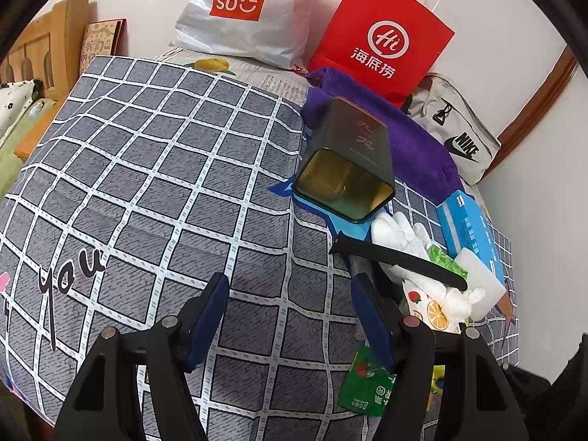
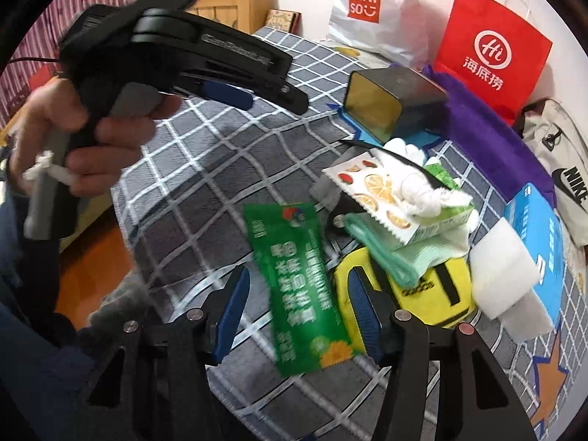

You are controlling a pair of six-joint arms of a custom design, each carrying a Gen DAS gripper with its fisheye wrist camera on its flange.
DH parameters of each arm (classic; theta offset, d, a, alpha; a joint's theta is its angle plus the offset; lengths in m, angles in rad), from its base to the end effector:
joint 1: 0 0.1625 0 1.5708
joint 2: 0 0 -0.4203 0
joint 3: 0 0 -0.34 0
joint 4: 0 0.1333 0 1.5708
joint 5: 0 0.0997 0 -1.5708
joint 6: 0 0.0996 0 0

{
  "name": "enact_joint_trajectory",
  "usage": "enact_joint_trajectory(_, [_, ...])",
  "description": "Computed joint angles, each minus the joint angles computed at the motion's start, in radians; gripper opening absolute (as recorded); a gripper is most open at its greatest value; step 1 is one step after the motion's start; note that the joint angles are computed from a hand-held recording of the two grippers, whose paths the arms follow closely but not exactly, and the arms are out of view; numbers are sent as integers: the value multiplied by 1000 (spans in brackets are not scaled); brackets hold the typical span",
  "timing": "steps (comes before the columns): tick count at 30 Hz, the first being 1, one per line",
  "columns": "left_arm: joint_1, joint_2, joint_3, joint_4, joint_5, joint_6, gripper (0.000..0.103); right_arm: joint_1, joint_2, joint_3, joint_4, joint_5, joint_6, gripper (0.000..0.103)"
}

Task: Organize soft objects
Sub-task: 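Grasp the green snack packet with the right tool while the left tool reaches into the pile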

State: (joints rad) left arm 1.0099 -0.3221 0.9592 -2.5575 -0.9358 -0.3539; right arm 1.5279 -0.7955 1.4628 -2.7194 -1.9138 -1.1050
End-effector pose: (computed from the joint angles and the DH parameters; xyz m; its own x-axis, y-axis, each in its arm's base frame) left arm -0.2590 -0.7739 0.0521 -0.9141 -0.0354 -0.4041 0.1951 0.8350 -0.5144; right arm 0.0700 -0.6967 0.2153 -0.4535 -0.7032 0.5475 -0.8176 0.5728 0.0584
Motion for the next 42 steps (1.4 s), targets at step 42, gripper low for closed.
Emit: enact_joint_trajectory(42, [3, 36, 27, -51, 151, 71, 67, -42, 22, -42, 105, 30, 118, 49])
